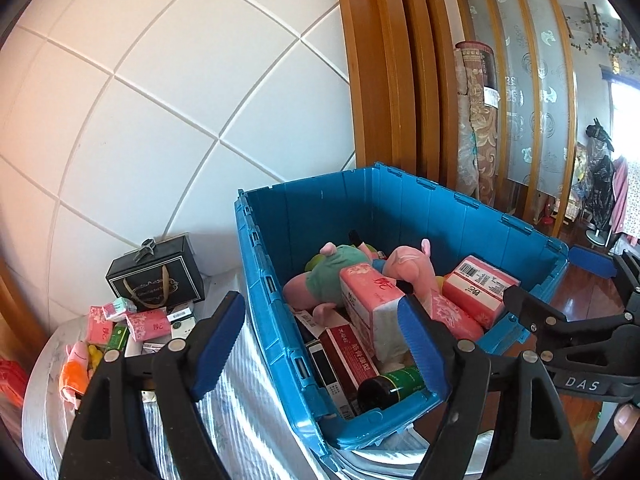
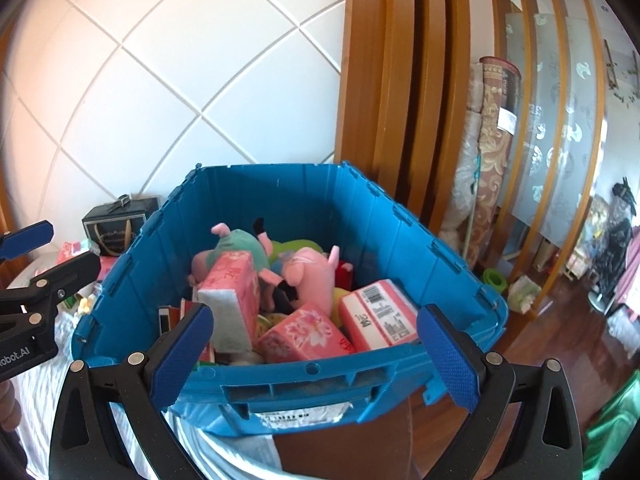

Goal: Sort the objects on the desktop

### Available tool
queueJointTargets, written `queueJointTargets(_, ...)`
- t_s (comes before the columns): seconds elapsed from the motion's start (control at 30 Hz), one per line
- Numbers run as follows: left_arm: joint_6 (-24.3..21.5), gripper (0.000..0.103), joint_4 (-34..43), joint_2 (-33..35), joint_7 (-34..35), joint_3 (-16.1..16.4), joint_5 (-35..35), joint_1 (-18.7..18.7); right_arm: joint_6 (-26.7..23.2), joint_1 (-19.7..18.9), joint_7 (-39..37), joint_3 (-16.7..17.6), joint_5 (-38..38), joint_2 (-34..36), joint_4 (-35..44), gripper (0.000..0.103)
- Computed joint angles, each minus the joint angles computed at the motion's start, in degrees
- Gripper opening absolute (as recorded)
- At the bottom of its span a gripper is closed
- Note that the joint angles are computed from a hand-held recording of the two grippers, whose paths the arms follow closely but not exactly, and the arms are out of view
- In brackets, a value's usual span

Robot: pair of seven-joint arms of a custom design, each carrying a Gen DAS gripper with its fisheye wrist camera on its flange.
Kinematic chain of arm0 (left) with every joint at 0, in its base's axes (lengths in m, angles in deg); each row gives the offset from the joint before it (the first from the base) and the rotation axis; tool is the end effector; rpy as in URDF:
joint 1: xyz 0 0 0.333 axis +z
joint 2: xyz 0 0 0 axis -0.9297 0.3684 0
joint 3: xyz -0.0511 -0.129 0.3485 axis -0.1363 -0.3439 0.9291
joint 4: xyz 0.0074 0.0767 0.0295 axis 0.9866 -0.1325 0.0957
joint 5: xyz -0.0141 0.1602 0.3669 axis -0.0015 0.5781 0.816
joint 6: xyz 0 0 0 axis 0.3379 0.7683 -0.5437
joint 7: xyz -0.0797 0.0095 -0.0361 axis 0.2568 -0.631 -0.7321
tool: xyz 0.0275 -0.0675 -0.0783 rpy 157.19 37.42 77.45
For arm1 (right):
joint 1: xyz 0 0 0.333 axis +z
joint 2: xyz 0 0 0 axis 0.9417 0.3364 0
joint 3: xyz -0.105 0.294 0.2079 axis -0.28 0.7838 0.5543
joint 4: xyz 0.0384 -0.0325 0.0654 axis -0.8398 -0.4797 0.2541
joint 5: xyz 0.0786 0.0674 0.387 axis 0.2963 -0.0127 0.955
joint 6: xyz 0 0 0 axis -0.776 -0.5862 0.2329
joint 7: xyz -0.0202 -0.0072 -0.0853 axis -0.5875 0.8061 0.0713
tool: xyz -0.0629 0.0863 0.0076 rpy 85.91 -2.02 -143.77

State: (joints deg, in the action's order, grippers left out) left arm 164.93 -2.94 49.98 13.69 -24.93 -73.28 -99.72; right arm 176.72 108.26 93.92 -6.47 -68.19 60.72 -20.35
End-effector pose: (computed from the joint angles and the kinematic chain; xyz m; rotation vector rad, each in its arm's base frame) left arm 0.6105 -0.4718 0.7569 -0.9070 2.1518 -1.2449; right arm 0.4612 0.3888 0.7432 -1.1653 2.1028 -1.2666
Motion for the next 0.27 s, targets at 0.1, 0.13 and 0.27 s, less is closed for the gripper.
queueJointTargets(0.1, 0.6, 0.078, -0.4, -0.2, -0.6, 0.3, 0.0, 0.0, 0.0, -0.1, 0.3, -0.1, 0.3, 0.0, 0.0, 0.103)
queueJointTargets(0.13, 0.6, 0.078, -0.4, -0.2, -0.7, 0.3, 0.2, 0.0, 0.0, -0.1, 0.4, -0.1, 0.4, 0.1, 0.0, 0.103)
queueJointTargets(0.27, 1.3, 0.078, -1.0, -0.4, -0.1, -0.2, -0.3, 0.4, 0.1, -0.1, 0.4, -0.1, 0.4, 0.0, -0.1, 0.103)
